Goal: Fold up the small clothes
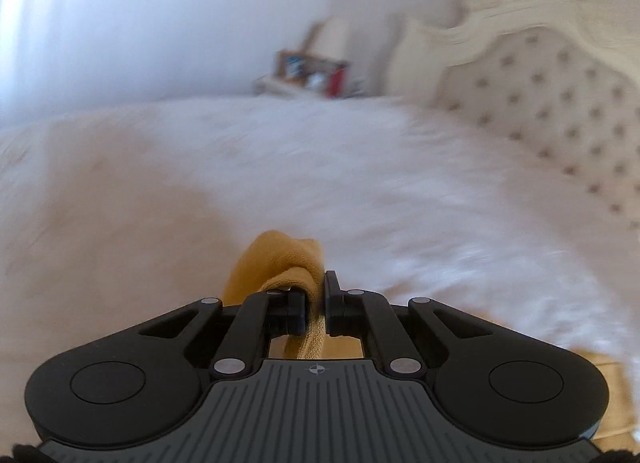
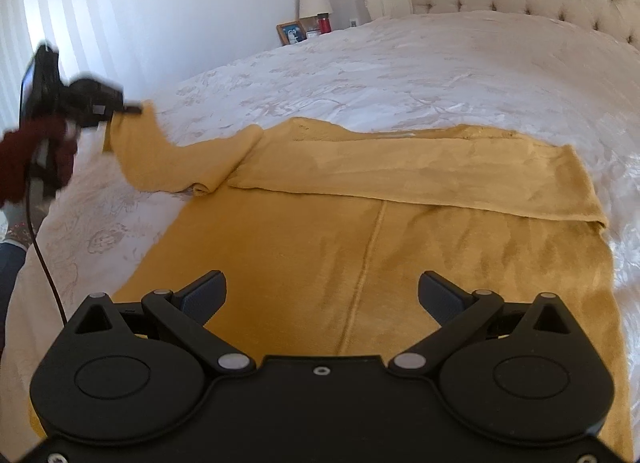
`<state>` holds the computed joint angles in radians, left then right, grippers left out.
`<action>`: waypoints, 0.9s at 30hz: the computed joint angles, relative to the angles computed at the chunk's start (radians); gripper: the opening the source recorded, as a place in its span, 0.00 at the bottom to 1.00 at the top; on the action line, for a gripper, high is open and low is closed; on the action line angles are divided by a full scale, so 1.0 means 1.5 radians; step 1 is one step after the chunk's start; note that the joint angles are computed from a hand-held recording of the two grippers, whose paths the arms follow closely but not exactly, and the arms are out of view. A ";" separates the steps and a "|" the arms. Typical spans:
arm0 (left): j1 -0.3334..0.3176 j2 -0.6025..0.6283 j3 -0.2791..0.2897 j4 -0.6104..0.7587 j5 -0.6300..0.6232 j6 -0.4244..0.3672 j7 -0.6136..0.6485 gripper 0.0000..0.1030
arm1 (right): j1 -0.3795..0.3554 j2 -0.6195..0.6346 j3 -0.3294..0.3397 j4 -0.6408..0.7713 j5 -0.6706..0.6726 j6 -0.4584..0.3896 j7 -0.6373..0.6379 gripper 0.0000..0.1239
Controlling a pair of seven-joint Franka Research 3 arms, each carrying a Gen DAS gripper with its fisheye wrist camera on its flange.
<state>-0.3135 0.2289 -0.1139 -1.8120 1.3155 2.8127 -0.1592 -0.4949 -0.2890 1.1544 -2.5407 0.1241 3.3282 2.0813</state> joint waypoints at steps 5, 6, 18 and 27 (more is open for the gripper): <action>-0.050 0.063 -0.024 0.122 -0.020 0.021 0.075 0.07 | 0.090 -0.014 -0.091 -0.041 0.030 0.020 -0.011 0.83; -0.064 0.087 -0.029 0.156 -0.039 0.022 0.107 0.07 | 0.104 -0.017 -0.106 -0.049 0.041 0.024 -0.016 0.83; -0.159 0.405 -0.119 0.508 -0.310 -0.019 0.470 0.37 | 0.204 -0.023 -0.235 -0.094 0.145 0.038 -0.088 0.83; -0.245 0.285 0.046 0.324 -0.243 0.063 0.421 0.62 | 0.163 -0.002 -0.218 -0.075 0.167 0.024 -0.160 0.83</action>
